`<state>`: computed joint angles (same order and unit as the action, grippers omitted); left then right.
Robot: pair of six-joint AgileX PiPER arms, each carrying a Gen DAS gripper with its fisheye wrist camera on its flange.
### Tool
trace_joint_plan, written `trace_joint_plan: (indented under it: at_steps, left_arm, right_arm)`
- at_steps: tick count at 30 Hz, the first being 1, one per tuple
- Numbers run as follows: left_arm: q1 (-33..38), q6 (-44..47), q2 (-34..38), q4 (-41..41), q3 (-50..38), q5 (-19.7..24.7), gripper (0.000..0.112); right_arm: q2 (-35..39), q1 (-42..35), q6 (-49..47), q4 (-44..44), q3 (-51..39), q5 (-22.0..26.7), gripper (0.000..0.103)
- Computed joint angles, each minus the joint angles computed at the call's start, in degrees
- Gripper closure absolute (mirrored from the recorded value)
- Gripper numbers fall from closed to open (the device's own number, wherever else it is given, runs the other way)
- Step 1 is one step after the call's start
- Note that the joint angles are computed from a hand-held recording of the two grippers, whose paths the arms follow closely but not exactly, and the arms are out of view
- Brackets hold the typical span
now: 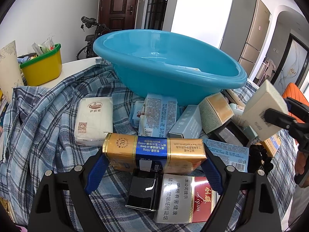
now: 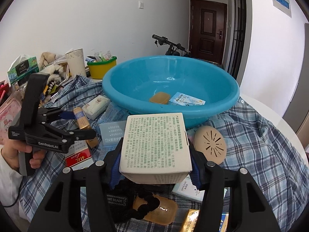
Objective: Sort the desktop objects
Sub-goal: 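Lift the cream box with the right tool and carry it over the basin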
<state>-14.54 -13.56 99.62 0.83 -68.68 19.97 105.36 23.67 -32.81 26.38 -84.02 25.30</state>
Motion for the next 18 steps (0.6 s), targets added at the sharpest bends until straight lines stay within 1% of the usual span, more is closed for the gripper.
trace_joint_plan:
  at_steps: [7, 10, 14, 16, 18]
  left_arm:
    - [-0.31, -0.59, 0.06, 0.89, -0.16, 0.20, 0.023]
    - [-0.33, -0.68, 0.05, 1.07, -0.10, 0.08, 0.023]
    - [-0.34, -0.86, 0.14, 1.32, -0.17, 0.05, 0.023]
    - [-0.29, -0.53, 0.14, 0.95, -0.12, -0.05, 0.023]
    - [-0.31, -0.57, 0.20, 0.92, -0.20, 0.06, 0.023]
  right_arm:
    - [-2.70, -0.66, -5.65, 4.16, -0.57, 2.58, 0.047]
    - [-3.03, -0.39, -5.27, 2.44, -2.16, 3.49, 0.047]
    - [-2.73, -0.65, -6.44, 2.98, -5.06, 5.30, 0.047]
    - [-2.18, -1.57, -8.93, 6.63, -7.21, 7.86, 0.047]
    - [-2.12, -2.11, -11.09, 9.50, -8.18, 9.06, 0.047]
